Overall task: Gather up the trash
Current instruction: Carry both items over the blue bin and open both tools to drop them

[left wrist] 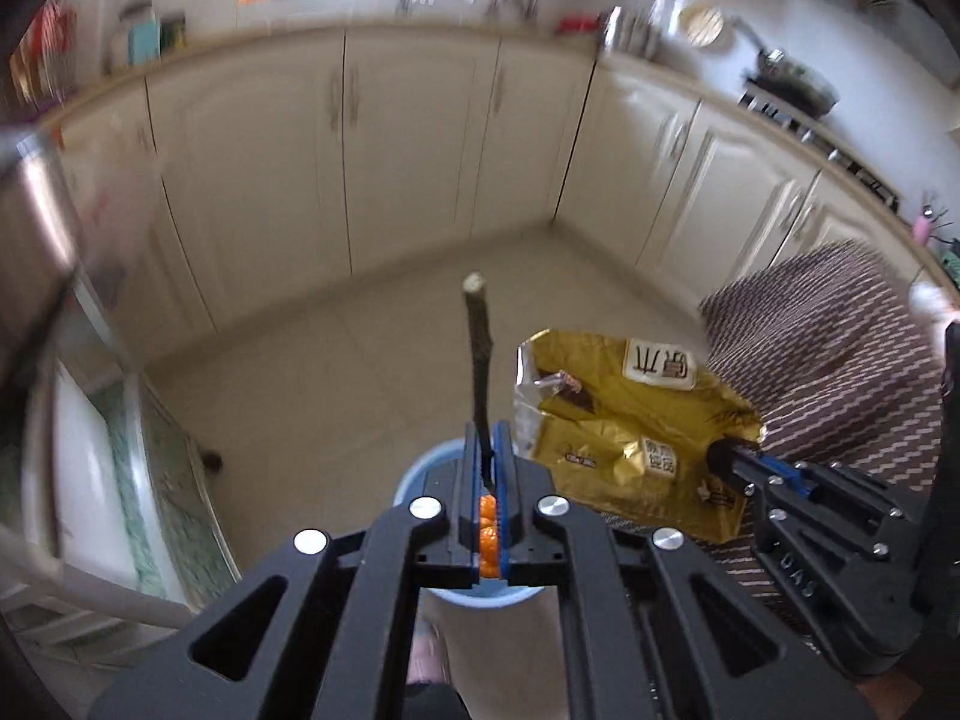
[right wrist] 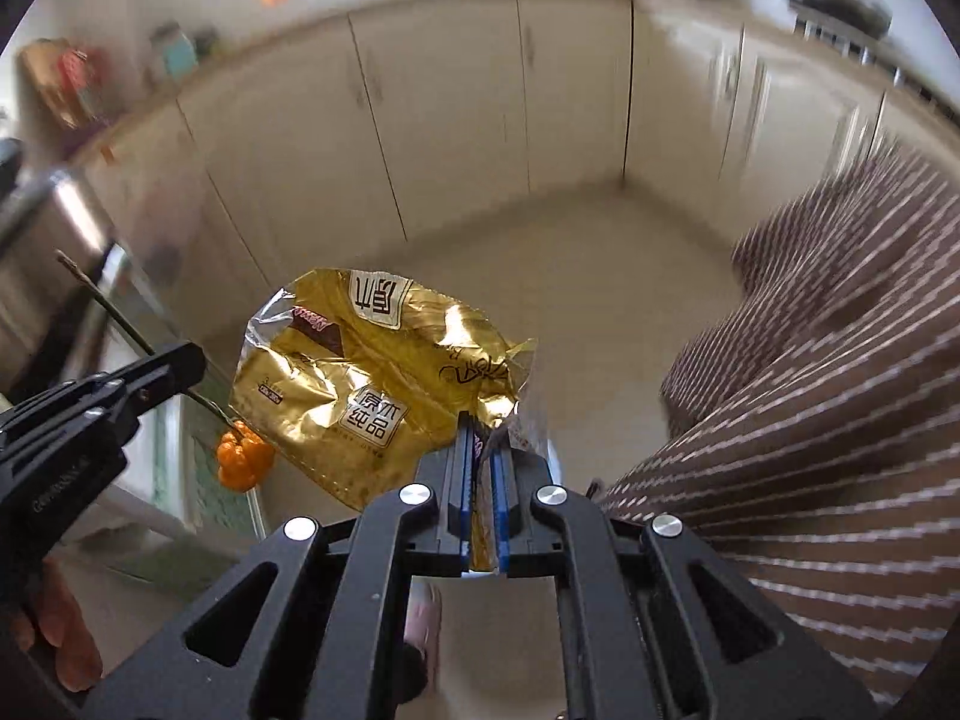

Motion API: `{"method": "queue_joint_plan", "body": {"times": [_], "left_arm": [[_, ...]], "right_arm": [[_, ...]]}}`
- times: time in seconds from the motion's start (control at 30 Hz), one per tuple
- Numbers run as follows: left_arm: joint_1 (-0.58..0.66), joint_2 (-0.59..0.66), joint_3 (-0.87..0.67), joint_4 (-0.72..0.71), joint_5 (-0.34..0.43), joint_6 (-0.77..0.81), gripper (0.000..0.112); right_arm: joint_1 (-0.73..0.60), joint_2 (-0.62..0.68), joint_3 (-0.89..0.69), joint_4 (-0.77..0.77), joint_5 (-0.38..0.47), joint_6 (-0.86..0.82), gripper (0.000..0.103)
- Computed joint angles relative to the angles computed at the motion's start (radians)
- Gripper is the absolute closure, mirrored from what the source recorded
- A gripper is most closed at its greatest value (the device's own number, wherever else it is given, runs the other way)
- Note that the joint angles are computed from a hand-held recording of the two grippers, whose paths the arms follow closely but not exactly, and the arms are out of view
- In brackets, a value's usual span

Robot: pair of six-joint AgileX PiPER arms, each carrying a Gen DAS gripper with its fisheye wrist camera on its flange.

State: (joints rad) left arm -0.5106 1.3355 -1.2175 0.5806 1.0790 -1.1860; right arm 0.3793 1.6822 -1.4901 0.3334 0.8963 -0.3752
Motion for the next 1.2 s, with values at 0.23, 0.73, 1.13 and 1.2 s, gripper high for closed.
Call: {"method": "queue_joint_plan", "body": {"times": [0.23,0.73,1.13,1.2], "left_arm": [[0.273,0.191,0.107,-0.253,-0.306,0.24,0.109],[0.431,0.407,0.127,-0.446,-0.488,0.488,0.109],[0.328,0.393,0.027,-0.362,-0.41,0.409,0.067],[0.313,0.368,0.018,-0.346,-0.386,0.397,0.067]], "right_arm": [[0.054,0.342,-0.152,-0.05,0.022,0.125,0.095],[0.052,0.543,-0.303,-0.112,0.05,0.192,0.057],[0.046,0.342,-0.135,-0.241,-0.093,0.164,0.047],[0.039,0.291,-0.112,-0.239,-0.1,0.152,0.047]]}}
